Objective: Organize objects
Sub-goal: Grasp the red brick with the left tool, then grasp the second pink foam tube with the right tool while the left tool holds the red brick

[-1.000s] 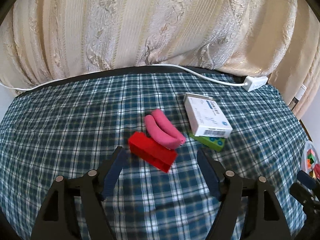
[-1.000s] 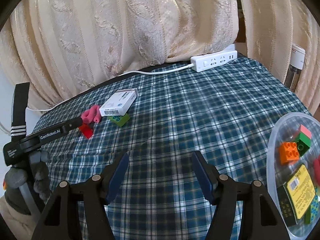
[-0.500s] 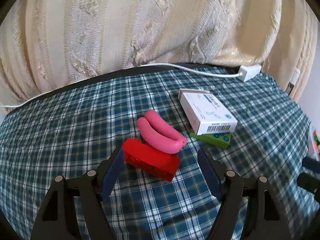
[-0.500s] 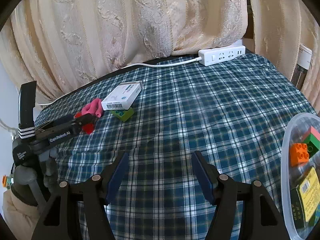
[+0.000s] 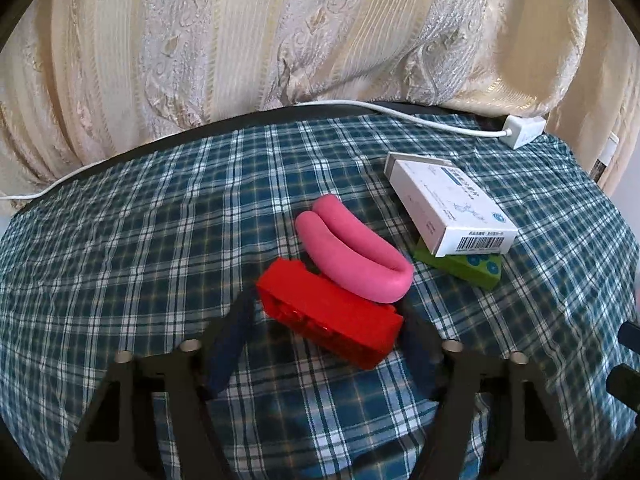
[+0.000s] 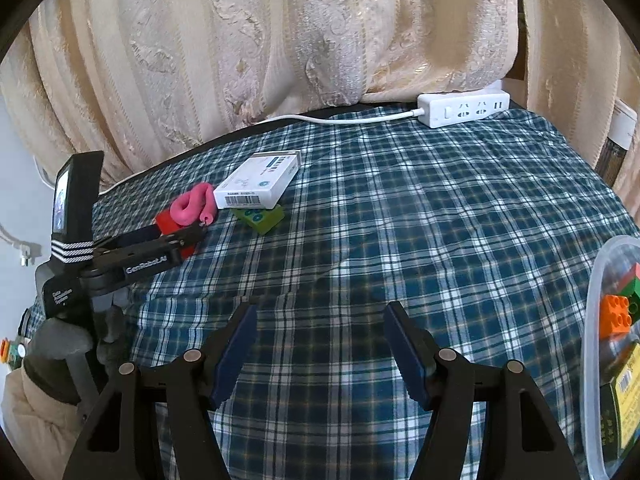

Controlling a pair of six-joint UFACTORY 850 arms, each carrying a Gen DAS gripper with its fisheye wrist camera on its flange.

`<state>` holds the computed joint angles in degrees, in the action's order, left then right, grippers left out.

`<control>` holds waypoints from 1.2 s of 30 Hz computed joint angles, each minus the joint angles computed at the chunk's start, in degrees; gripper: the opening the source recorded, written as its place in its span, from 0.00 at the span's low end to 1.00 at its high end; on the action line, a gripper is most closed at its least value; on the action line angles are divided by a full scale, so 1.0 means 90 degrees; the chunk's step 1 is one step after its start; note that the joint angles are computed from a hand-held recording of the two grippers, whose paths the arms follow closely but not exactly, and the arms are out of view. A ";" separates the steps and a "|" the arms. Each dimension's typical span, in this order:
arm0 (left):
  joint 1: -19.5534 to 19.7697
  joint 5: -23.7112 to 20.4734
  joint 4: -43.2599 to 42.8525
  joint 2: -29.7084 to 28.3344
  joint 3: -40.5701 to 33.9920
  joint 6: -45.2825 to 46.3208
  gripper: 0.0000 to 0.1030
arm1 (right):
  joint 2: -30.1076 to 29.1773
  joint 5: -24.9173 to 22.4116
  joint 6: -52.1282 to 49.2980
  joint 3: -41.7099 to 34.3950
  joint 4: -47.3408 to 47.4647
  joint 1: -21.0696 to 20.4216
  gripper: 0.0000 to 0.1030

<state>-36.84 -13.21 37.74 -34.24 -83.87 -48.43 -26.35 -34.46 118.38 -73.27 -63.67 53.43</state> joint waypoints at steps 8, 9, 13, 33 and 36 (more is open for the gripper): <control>0.0019 0.0009 0.0223 0.0066 0.0073 -0.0268 0.63 | -0.0222 0.0005 -0.0298 -0.0334 0.0140 0.0022 0.67; 0.0010 -0.0041 0.0424 0.0090 0.0099 -0.0442 0.63 | -0.0251 -0.0002 -0.0336 -0.0382 0.0156 0.0025 0.67; -0.0018 -0.0171 0.0982 0.0205 0.0222 -0.0897 0.63 | -0.0382 0.0063 -0.0461 -0.0598 0.0136 -0.0009 0.67; 0.0118 -0.0525 0.3355 0.1225 0.1137 -0.3731 0.63 | -0.1855 0.1066 -0.3035 -0.2840 0.1069 -0.0544 0.67; 0.0200 -0.0568 0.3261 0.1301 0.1175 -0.3844 0.63 | -0.2131 0.1056 -0.3743 -0.3246 0.1528 -0.0589 0.67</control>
<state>-35.04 -18.32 67.09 -22.53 -73.29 -83.03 -45.53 -24.96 84.70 -102.48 -49.92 48.13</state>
